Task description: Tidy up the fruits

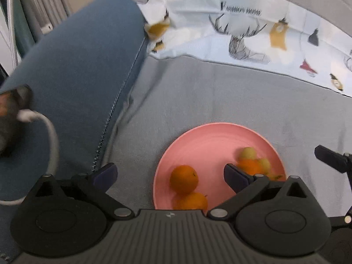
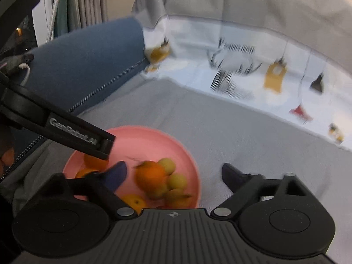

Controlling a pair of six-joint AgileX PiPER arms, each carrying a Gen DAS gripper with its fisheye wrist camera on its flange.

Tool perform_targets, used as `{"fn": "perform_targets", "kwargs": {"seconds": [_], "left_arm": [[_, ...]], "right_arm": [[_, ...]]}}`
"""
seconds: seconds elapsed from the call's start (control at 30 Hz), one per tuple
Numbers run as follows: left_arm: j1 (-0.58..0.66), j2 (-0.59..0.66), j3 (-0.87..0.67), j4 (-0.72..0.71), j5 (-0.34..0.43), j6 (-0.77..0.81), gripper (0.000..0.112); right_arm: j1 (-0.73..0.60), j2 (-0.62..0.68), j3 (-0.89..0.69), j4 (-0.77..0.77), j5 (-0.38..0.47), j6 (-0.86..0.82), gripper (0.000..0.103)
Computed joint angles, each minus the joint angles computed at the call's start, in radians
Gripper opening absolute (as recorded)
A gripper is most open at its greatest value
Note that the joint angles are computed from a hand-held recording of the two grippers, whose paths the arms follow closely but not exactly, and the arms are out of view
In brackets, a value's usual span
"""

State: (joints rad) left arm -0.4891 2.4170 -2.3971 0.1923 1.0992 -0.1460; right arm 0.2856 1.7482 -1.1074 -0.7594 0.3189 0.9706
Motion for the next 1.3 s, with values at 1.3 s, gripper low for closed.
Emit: {"fn": "perform_targets", "kwargs": {"seconds": [1.3], "left_arm": [[-0.271, -0.955, 1.202, 0.418, -0.262, -0.546, 0.103]], "right_arm": [[0.765, -0.558, 0.265, -0.209, 0.888, 0.67, 0.102]]}}
